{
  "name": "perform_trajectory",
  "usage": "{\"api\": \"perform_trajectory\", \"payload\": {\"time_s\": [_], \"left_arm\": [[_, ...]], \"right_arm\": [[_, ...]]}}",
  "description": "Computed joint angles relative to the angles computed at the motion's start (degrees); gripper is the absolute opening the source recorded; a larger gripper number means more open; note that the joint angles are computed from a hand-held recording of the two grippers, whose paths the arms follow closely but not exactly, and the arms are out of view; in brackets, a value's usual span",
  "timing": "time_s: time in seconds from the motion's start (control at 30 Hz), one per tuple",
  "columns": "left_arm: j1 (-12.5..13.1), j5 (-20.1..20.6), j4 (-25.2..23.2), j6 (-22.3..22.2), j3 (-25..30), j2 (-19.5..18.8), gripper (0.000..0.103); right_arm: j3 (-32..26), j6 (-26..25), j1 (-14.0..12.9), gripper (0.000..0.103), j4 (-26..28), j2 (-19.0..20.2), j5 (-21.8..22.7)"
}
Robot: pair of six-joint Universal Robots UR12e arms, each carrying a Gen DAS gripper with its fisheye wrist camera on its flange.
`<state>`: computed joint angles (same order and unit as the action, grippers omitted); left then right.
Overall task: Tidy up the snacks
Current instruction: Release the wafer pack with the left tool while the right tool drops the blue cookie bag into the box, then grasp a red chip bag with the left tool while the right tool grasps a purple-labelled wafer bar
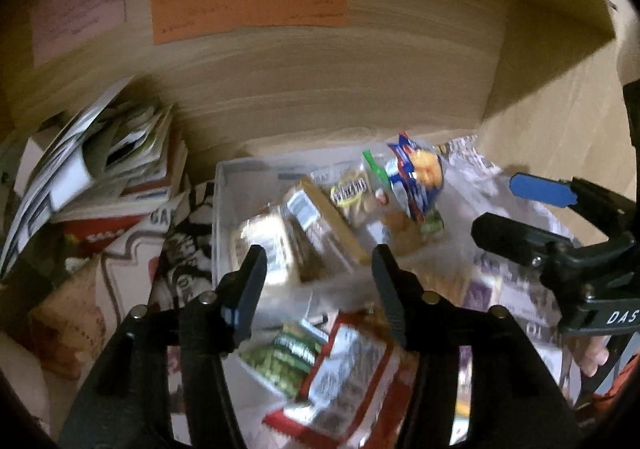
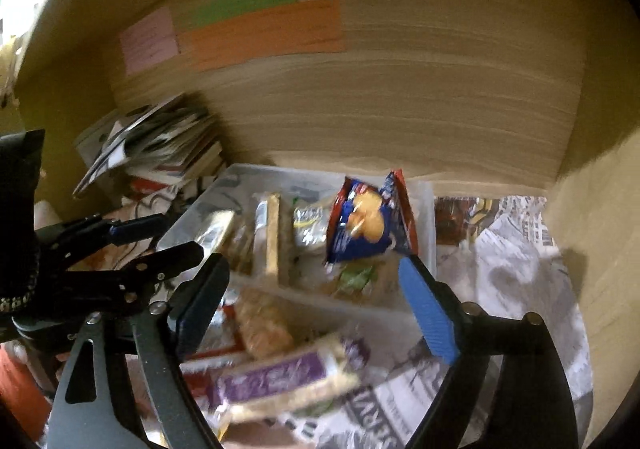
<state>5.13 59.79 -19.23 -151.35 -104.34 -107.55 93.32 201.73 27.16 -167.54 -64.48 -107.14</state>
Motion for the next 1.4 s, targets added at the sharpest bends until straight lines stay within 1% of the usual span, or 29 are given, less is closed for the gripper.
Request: {"api": "perform_trajectory", "payload": {"time_s": [0.13,0.33,0.47,0.53,0.67,0.73,0.93,1.0,1.1,1.2,1.33,1.37,1.4], "left_arm": [[0.8,-0.1,-0.1,2.1,-2.7,1.4,0.061],[1.4,0.2,-1.8,4.6,-5.3,2.3,0.062],[1.1,1.3,-3.0,6.1,-5.9,1.8,0.062],[1.0,1.5,-4.2,6.5,-5.9,1.6,0.063],[1.0,2.2,-3.3,6.6,-6.7,1.6,0.066],[1.1,2.0,-3.2,6.6,-6.9,1.6,0.067],[1.3,1.4,-2.7,7.2,-8.0,2.2,0.073],[1.4,0.6,-3.6,7.7,-8.0,2.4,0.078],[1.5,0.1,-5.0,8.6,-8.4,2.9,0.079],[1.2,0.4,-5.3,9.5,-8.7,3.0,0.079],[0.7,1.4,-4.2,8.7,-8.8,2.8,0.080],[0.6,1.5,-4.2,8.3,-8.7,2.7,0.081],[0.5,1.5,-4.3,8.0,-8.5,2.5,0.081]], "right_arm": [[1.6,1.0,1.2,0.089,-0.1,-0.5,-1.7],[3.2,3.5,1.9,0.089,1.4,-0.9,-1.6],[3.9,5.7,1.8,0.089,2.8,-1.1,0.4],[3.7,6.3,1.8,0.089,3.7,-0.9,0.2],[2.6,7.2,1.5,0.089,5.4,-0.2,0.9],[1.6,7.8,1.3,0.089,7.1,0.4,1.3],[0.3,8.6,0.9,0.089,9.2,1.6,1.9],[0.8,8.6,0.7,0.089,8.9,1.4,2.8],[2.3,8.2,0.4,0.089,7.5,0.5,4.0],[3.5,7.5,0.6,0.089,7.5,-0.6,2.4],[5.0,5.9,1.1,0.089,9.1,-1.8,-1.1],[5.4,5.8,1.0,0.087,9.3,-2.0,-1.2],[5.8,5.9,0.9,0.082,9.6,-2.2,-1.3]]}}
